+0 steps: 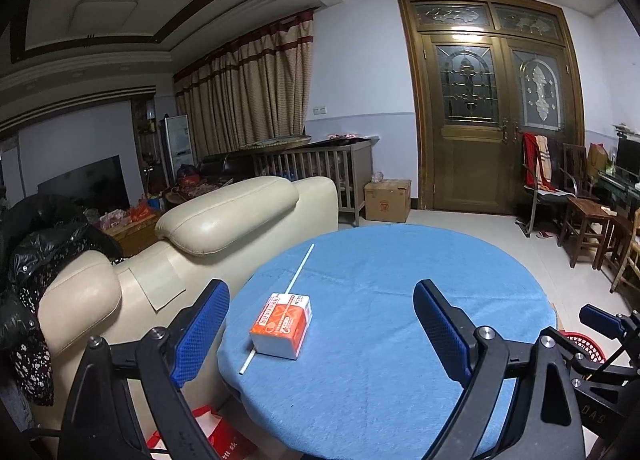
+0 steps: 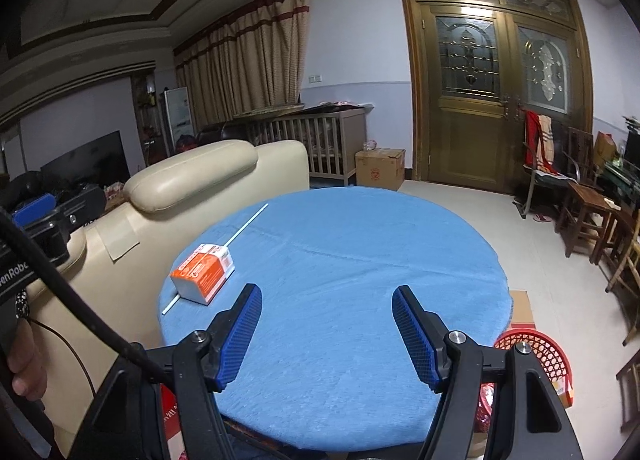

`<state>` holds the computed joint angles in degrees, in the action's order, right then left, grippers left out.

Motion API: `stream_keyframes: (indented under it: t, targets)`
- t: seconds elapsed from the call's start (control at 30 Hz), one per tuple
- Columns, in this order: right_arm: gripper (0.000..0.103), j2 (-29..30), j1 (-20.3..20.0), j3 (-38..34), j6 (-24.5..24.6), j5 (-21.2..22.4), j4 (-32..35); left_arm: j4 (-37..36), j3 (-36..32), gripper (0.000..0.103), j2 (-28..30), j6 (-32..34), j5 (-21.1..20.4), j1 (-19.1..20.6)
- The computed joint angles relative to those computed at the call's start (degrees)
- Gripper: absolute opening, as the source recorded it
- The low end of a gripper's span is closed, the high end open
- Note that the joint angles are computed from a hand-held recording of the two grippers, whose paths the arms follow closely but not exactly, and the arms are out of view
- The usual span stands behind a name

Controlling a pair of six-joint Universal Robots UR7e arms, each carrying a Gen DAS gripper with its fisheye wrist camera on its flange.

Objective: Collect trash

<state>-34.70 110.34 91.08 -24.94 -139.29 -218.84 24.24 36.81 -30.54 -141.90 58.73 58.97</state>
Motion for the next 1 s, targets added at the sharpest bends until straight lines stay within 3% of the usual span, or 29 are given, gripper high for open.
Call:
stream_keyframes:
  t: [1.0]
  targets:
    - [0.072, 0.9, -0.1, -1.4, 1.8, -0.3, 1.7, 0.0, 1.7, 0.094, -1.4, 0.1, 0.0, 0.2]
